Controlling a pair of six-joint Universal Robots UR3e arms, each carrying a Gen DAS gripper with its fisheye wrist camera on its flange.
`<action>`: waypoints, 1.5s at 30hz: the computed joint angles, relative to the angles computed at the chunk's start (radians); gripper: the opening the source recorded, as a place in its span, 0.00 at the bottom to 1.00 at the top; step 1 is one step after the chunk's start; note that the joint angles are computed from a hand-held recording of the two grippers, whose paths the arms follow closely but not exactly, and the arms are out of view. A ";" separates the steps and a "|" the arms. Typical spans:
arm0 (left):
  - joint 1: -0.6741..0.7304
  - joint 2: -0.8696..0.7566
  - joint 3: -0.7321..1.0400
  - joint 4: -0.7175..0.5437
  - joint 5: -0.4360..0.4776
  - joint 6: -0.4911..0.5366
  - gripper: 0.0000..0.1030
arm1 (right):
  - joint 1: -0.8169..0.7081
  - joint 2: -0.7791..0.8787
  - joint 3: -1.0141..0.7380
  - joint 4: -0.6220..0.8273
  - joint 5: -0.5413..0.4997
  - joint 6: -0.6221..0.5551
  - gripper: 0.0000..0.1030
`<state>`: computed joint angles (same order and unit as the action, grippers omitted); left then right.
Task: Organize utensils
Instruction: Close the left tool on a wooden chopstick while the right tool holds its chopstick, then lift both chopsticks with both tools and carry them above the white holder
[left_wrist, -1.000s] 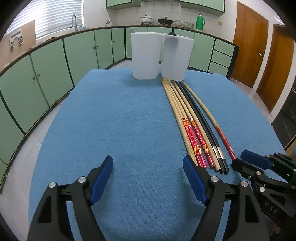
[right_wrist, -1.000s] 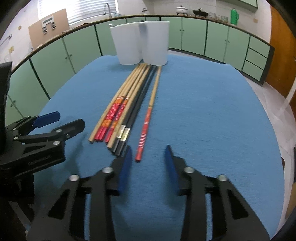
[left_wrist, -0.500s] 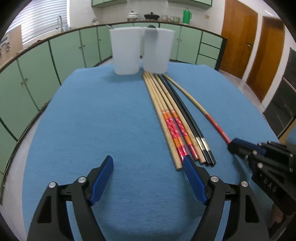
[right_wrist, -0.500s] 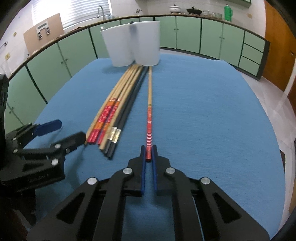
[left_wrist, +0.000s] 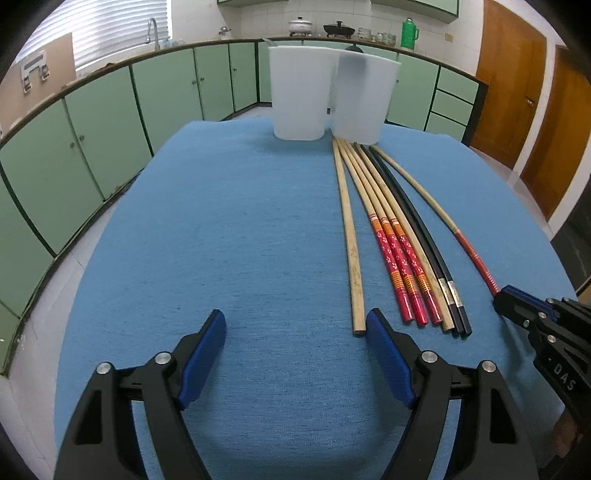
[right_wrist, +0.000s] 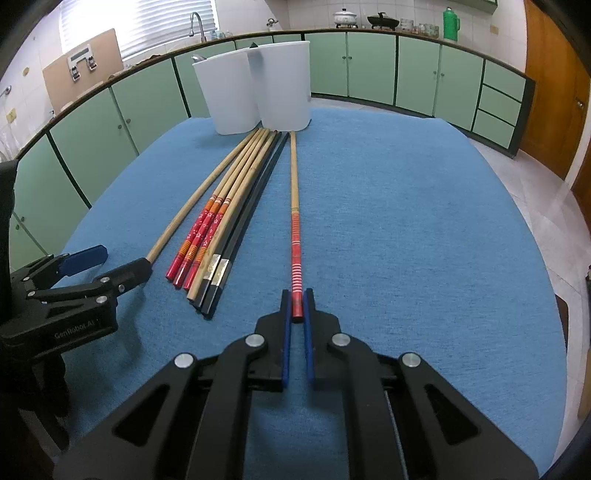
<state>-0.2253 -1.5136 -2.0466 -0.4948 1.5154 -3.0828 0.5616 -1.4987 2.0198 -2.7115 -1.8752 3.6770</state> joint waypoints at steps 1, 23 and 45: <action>-0.004 0.000 0.002 -0.002 0.003 0.002 0.73 | -0.001 0.000 0.001 -0.002 0.004 -0.003 0.08; 0.072 0.096 -0.005 -0.015 -0.186 0.075 0.06 | -0.038 -0.080 0.005 -0.011 0.012 -0.074 0.05; 0.164 -0.031 0.494 -0.063 -0.345 0.063 0.06 | -0.313 -0.184 -0.426 0.190 0.234 -0.299 0.05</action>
